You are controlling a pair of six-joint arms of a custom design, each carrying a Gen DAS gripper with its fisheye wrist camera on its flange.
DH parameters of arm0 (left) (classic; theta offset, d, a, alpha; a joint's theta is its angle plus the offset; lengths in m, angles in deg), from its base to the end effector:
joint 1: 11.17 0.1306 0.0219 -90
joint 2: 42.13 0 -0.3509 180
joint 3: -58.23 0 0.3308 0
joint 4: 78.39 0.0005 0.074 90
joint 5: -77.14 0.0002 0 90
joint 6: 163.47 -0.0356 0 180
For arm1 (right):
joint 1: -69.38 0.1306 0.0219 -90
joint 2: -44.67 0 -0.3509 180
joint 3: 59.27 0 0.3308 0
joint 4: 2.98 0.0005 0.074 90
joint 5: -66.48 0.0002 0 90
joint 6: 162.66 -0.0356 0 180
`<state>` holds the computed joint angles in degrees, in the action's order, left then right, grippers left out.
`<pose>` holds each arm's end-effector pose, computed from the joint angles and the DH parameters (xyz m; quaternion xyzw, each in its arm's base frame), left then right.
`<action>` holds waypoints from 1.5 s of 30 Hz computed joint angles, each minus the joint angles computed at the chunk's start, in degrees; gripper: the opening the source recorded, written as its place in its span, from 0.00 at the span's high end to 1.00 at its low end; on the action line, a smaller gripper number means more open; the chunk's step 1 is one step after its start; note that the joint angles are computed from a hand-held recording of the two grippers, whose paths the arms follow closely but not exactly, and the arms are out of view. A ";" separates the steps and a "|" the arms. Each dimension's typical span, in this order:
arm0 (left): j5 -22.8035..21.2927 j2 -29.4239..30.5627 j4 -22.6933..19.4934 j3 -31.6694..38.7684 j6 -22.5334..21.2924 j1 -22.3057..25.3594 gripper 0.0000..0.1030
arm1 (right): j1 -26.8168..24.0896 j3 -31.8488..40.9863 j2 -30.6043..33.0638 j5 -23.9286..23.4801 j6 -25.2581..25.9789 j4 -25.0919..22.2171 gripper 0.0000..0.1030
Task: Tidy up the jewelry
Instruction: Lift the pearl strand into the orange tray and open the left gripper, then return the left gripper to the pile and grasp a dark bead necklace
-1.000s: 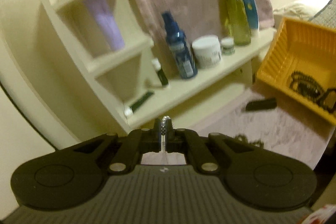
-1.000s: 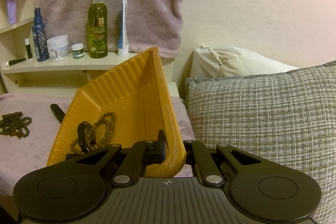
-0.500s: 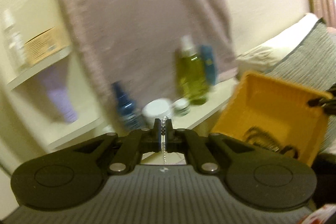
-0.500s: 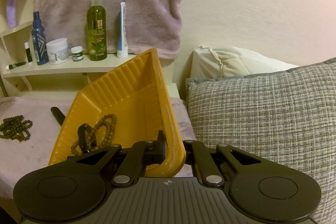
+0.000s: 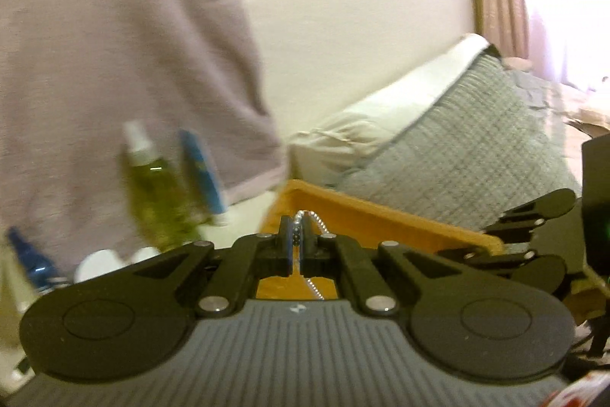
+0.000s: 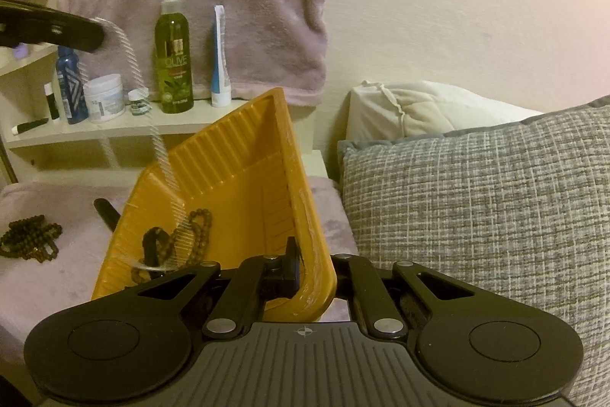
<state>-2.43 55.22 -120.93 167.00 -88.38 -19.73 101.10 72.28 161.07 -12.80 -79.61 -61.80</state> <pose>0.4778 -0.0789 0.4876 0.2201 0.8401 -0.0519 0.4931 0.4936 0.2967 0.4560 -0.1604 0.9019 0.0486 0.3980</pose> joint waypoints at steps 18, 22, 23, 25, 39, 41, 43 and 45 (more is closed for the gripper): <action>0.36 5.86 -3.42 1.91 2.90 -3.44 0.92 | 0.14 -0.34 -0.25 -0.03 -1.13 -0.04 0.94; -0.38 4.90 -2.18 0.72 3.64 -3.01 0.83 | 0.12 -0.22 -0.17 -0.09 -1.10 -0.12 0.94; -0.45 4.42 -1.75 0.17 4.07 -2.58 0.83 | 0.17 -0.18 -0.16 -0.06 -1.14 -0.18 0.94; -0.61 3.16 -0.77 -1.24 4.61 -1.33 0.82 | 0.21 -0.22 -0.15 0.03 -1.17 -0.13 0.94; -7.40 -8.60 3.60 -15.96 7.86 13.98 0.75 | 0.31 -1.39 -0.63 0.50 -1.08 0.38 0.94; -8.68 -10.03 3.88 -18.33 7.42 16.13 0.75 | 0.35 -1.23 -0.56 0.55 -1.12 0.18 0.94; -10.64 -11.32 4.42 -20.98 6.65 18.14 0.75 | 0.34 -1.28 -0.59 0.53 -1.06 0.23 0.94; -11.83 -12.32 4.83 -23.24 6.64 19.62 0.75 | 0.47 -1.43 -0.70 0.72 -0.91 0.22 0.94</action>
<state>-14.26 42.90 -116.10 143.76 -81.74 -0.12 101.57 70.85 160.36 -12.08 -80.52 -61.58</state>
